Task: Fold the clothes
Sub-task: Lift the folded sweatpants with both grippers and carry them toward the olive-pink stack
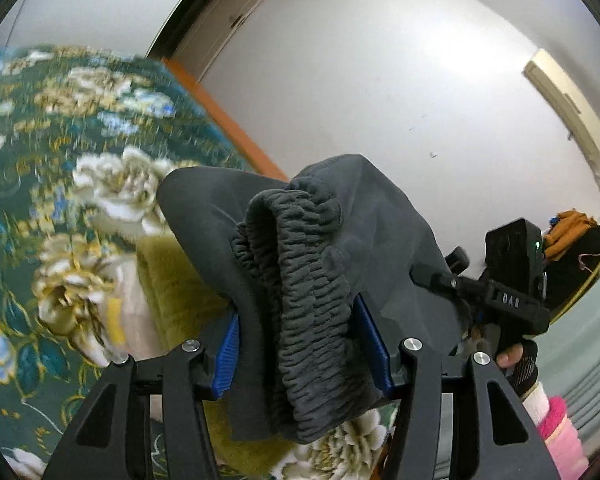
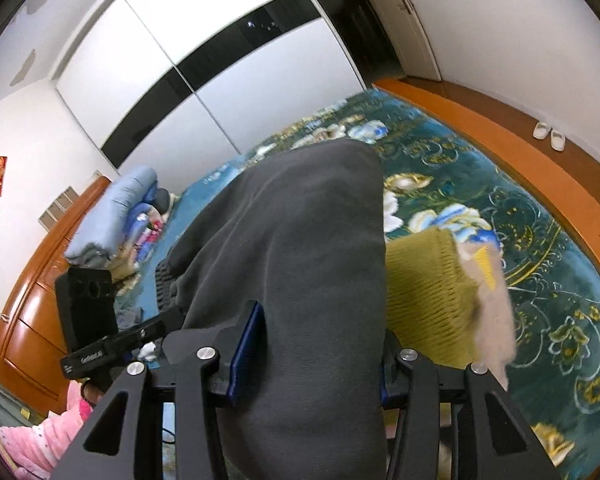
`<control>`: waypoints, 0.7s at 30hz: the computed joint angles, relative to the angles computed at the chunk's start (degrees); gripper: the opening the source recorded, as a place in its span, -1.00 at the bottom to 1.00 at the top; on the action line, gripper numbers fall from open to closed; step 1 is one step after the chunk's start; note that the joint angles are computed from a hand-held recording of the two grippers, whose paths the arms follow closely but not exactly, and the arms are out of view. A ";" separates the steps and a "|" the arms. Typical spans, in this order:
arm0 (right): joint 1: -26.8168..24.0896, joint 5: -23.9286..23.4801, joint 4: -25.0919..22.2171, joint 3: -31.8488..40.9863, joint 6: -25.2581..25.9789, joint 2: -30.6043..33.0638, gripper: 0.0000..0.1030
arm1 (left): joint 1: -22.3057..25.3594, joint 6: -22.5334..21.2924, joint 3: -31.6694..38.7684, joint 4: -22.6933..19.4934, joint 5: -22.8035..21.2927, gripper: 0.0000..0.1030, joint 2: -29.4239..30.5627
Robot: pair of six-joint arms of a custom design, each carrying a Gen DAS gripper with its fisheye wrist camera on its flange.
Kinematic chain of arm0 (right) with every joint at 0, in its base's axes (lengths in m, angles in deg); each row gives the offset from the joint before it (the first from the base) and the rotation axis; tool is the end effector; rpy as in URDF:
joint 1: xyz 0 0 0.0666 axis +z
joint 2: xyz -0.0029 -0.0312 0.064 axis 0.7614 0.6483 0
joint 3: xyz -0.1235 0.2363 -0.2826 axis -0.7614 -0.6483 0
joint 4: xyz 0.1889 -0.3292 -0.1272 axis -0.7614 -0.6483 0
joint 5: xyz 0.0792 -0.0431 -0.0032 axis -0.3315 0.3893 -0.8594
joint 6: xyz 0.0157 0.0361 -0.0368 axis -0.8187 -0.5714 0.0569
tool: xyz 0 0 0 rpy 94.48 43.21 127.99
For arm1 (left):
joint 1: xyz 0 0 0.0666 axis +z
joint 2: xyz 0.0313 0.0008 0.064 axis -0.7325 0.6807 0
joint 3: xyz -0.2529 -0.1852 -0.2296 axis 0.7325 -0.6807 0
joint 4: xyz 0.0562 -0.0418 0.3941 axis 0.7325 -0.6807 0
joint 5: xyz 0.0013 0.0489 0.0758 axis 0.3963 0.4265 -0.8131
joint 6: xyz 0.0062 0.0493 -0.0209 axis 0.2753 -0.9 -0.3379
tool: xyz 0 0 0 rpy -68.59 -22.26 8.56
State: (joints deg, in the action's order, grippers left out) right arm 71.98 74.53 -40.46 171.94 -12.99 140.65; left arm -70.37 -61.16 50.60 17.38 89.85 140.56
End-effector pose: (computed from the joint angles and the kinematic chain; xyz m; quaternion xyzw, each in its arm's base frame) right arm 0.4716 0.1999 0.5289 0.0193 0.9036 0.2479 0.3489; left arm 0.5337 -0.2524 0.4340 0.1425 0.8515 -0.4151 0.2869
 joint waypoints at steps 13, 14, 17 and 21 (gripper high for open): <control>-4.54 -3.31 8.15 -9.63 -4.07 -1.60 0.16 | 0.25 -0.09 1.50 -5.12 -0.61 0.25 2.40; -4.57 -2.45 7.88 -9.77 -4.34 -2.30 0.25 | 0.59 -0.43 1.62 -6.06 -0.89 0.27 2.01; -4.58 0.88 7.28 -10.02 -5.65 -4.38 0.32 | 1.55 -1.91 2.40 -6.21 -5.55 0.28 0.94; -2.18 7.74 3.63 -6.52 -4.45 -4.26 0.32 | 1.40 -5.02 5.27 -6.48 -7.99 0.29 -0.47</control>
State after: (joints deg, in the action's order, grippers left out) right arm 69.80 82.27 -36.83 165.42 -17.44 136.39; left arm -68.97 -66.17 55.87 10.90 81.85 140.09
